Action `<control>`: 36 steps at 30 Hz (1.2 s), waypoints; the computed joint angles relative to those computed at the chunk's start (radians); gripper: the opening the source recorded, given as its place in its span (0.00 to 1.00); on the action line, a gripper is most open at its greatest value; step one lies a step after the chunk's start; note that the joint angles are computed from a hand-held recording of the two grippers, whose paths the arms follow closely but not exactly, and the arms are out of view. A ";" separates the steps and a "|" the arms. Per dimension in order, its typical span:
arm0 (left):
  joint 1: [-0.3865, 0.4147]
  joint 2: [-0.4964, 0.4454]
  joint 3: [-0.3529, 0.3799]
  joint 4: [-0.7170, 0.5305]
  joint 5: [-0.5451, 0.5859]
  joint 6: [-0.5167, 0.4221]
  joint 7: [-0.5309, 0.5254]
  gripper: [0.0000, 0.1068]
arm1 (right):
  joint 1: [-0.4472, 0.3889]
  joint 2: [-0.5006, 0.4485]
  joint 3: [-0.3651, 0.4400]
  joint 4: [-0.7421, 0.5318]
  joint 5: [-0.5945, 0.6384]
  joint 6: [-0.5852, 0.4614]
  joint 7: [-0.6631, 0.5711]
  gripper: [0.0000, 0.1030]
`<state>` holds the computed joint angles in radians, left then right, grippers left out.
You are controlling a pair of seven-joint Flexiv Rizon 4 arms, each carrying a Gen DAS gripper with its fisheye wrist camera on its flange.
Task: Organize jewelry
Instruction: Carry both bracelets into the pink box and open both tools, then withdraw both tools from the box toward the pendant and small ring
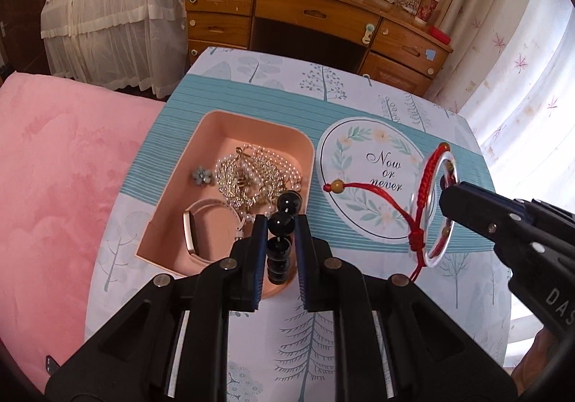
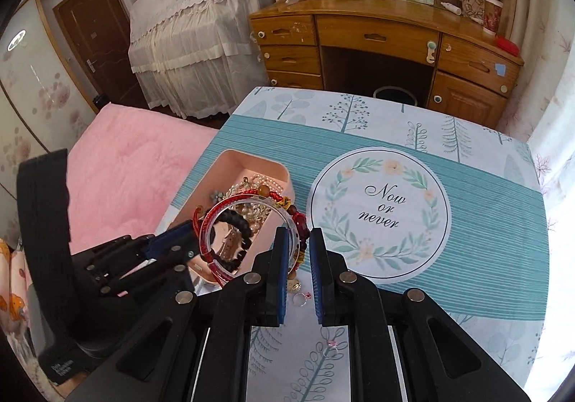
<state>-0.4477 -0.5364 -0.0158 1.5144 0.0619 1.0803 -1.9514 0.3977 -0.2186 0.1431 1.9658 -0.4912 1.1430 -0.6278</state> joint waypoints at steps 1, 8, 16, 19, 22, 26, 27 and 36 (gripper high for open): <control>0.002 -0.006 0.000 0.000 -0.001 0.001 0.000 0.12 | -0.001 -0.006 0.003 -0.004 0.007 -0.002 -0.008 0.11; 0.002 -0.036 0.029 -0.014 0.017 -0.001 -0.025 0.12 | -0.015 -0.051 0.005 -0.020 0.066 0.011 -0.082 0.11; 0.017 -0.024 0.045 0.014 0.029 -0.026 -0.056 0.46 | 0.008 -0.119 -0.004 -0.091 0.092 0.008 -0.127 0.11; 0.011 0.005 0.067 0.062 0.051 0.013 -0.113 0.55 | 0.022 -0.146 -0.010 -0.127 0.095 0.008 -0.129 0.11; 0.009 0.034 0.082 0.101 0.077 0.026 -0.155 0.55 | 0.037 -0.177 -0.015 -0.168 0.096 0.000 -0.127 0.11; -0.024 0.074 0.132 0.134 0.172 0.031 -0.254 0.56 | 0.041 -0.233 0.003 -0.239 0.142 -0.026 -0.149 0.11; -0.028 0.081 0.139 0.136 0.194 0.025 -0.278 0.56 | 0.042 -0.246 0.006 -0.254 0.155 -0.032 -0.155 0.11; -0.003 0.155 0.149 0.180 0.341 0.015 -0.439 0.56 | 0.070 -0.320 0.024 -0.335 0.217 -0.084 -0.203 0.11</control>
